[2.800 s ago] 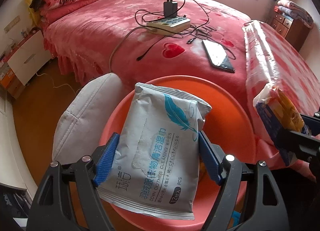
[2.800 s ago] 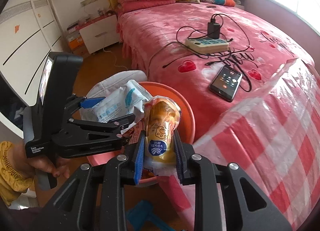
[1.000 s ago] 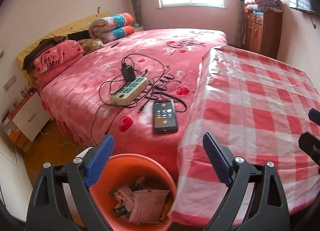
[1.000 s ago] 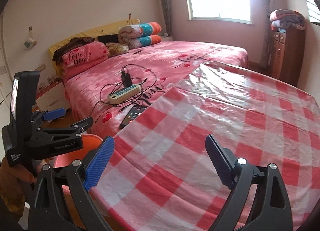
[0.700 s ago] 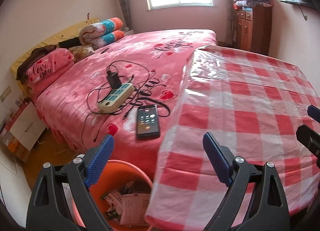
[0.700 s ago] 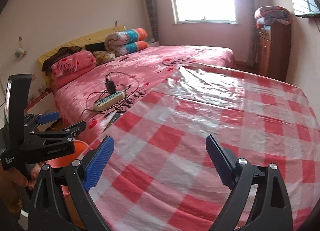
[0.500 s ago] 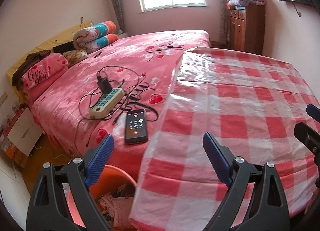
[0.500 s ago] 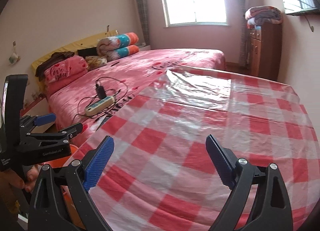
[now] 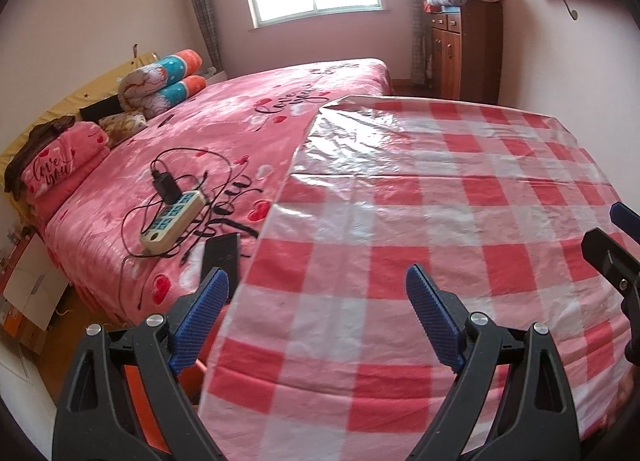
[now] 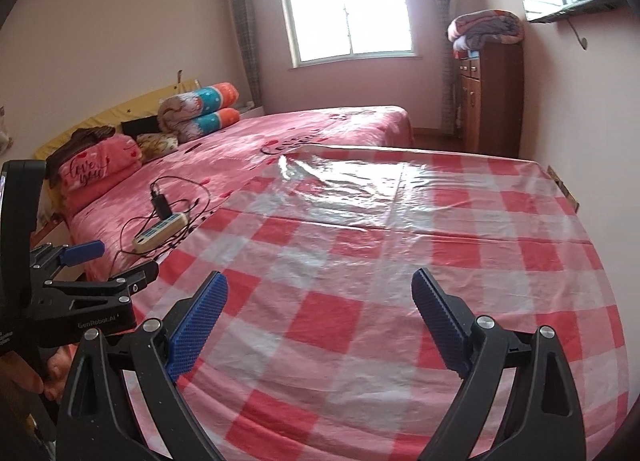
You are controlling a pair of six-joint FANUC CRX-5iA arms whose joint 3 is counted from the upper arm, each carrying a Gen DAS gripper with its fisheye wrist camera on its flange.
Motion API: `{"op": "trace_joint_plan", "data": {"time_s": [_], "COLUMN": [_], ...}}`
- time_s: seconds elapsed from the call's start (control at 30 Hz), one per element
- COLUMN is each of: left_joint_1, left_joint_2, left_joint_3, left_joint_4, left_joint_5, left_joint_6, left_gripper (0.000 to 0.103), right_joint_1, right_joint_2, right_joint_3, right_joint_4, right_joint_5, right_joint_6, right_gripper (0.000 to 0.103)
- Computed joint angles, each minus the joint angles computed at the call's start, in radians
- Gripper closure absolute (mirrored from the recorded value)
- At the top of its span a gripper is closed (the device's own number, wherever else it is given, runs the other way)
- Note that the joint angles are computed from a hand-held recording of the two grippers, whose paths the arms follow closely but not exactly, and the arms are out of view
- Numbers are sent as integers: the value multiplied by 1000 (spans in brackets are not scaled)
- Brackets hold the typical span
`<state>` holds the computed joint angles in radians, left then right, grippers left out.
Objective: Collect trash
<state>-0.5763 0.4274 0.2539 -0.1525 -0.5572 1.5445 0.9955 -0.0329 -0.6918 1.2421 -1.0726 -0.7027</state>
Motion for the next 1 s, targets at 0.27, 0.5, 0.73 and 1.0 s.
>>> {"op": "trace_joint_plan", "data": {"time_s": [0.27, 0.5, 0.73, 1.0], "left_joint_1": [-42, -70, -98, -123], "left_joint_2": [30, 54, 83, 116], "left_joint_3": [35, 56, 94, 137], "left_joint_4": [28, 73, 84, 88], "left_joint_5": [4, 12, 6, -8], "left_joint_6": [-30, -69, -76, -72], "left_gripper": [12, 12, 12, 12], "right_joint_1": [26, 49, 66, 82], "right_joint_2": [-39, -59, -77, -99], "right_joint_3": [-41, -61, -80, -100], "right_joint_4": [-34, -69, -90, -125], "right_joint_5": [-89, -164, -219, -272], "right_joint_6": [-37, -44, -55, -66], "right_gripper": [11, 11, 10, 10]}}
